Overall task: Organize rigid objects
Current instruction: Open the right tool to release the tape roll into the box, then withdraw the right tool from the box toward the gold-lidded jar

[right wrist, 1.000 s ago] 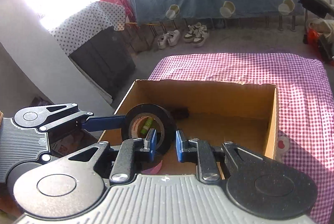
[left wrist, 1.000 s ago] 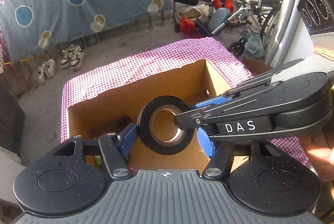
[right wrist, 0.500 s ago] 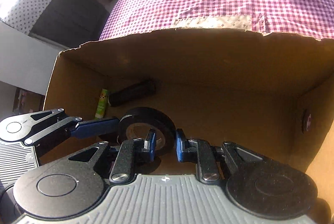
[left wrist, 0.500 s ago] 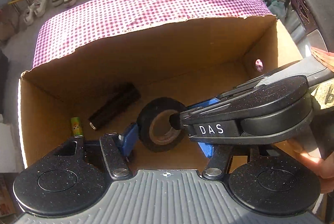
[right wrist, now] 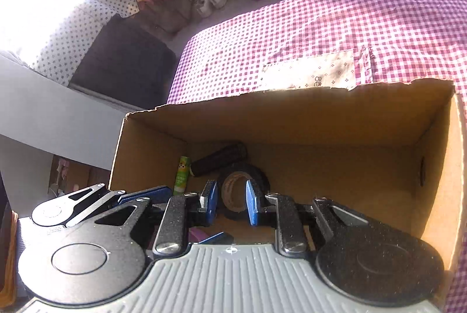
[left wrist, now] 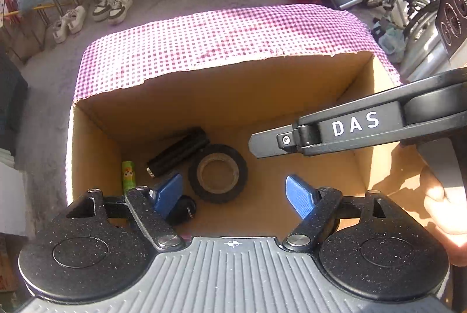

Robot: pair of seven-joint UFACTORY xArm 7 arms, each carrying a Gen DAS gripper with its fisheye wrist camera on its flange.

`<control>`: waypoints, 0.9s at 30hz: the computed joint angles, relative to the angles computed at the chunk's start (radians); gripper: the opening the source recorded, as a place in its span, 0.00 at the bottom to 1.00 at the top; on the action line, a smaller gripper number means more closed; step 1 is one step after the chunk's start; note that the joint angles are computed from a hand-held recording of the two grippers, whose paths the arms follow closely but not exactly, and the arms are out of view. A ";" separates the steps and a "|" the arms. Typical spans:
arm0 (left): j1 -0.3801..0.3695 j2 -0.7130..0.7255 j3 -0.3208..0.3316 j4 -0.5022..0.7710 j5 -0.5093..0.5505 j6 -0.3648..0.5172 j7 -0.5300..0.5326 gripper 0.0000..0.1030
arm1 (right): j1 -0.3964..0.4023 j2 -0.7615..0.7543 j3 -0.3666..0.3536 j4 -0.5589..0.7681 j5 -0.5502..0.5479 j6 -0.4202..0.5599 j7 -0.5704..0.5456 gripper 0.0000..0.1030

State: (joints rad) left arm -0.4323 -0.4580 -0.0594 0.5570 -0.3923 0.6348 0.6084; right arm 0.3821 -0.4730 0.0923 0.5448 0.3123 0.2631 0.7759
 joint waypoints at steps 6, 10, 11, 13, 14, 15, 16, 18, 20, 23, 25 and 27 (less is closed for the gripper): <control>-0.038 -0.282 0.085 -0.102 -0.060 0.078 0.101 0.81 | -0.139 -0.425 0.287 -0.140 -0.139 0.065 0.335 0.24; -0.040 -0.499 0.161 -0.180 -0.082 0.167 0.174 0.90 | -0.168 -0.698 0.509 -0.182 -0.194 0.157 0.591 0.55; -0.034 -0.557 0.180 -0.200 -0.087 0.201 0.184 0.95 | -0.165 -0.750 0.560 -0.182 -0.203 0.193 0.652 0.57; -0.012 -0.659 0.210 -0.240 -0.095 0.258 0.201 0.96 | -0.152 -0.823 0.650 -0.172 -0.210 0.271 0.771 0.57; 0.009 -0.716 0.222 -0.265 -0.099 0.279 0.201 0.96 | -0.137 -0.859 0.699 -0.167 -0.206 0.316 0.839 0.57; 0.028 -0.782 0.231 -0.299 -0.106 0.297 0.200 0.97 | -0.124 -0.880 0.737 -0.163 -0.204 0.349 0.895 0.57; 0.045 -0.829 0.238 -0.325 -0.110 0.312 0.198 0.97 | -0.111 -0.894 0.775 -0.152 -0.201 0.390 0.950 0.57; 0.081 -0.913 0.257 -0.369 -0.108 0.369 0.188 0.98 | -0.095 -0.885 0.826 -0.126 -0.201 0.457 1.026 0.57; 0.111 -0.974 0.281 -0.407 -0.101 0.430 0.191 0.98 | -0.077 -0.866 0.858 -0.104 -0.208 0.503 1.077 0.57; 0.177 -1.080 0.310 -0.469 -0.089 0.522 0.195 0.98 | -0.050 -0.835 0.880 -0.087 -0.224 0.537 1.129 0.57; 0.222 -1.137 0.331 -0.504 -0.075 0.580 0.215 0.98 | -0.043 -0.808 0.894 -0.066 -0.243 0.571 1.157 0.57; 0.262 -1.203 0.331 -0.540 -0.075 0.623 0.220 0.99 | -0.027 -0.792 0.900 -0.059 -0.259 0.594 1.188 0.58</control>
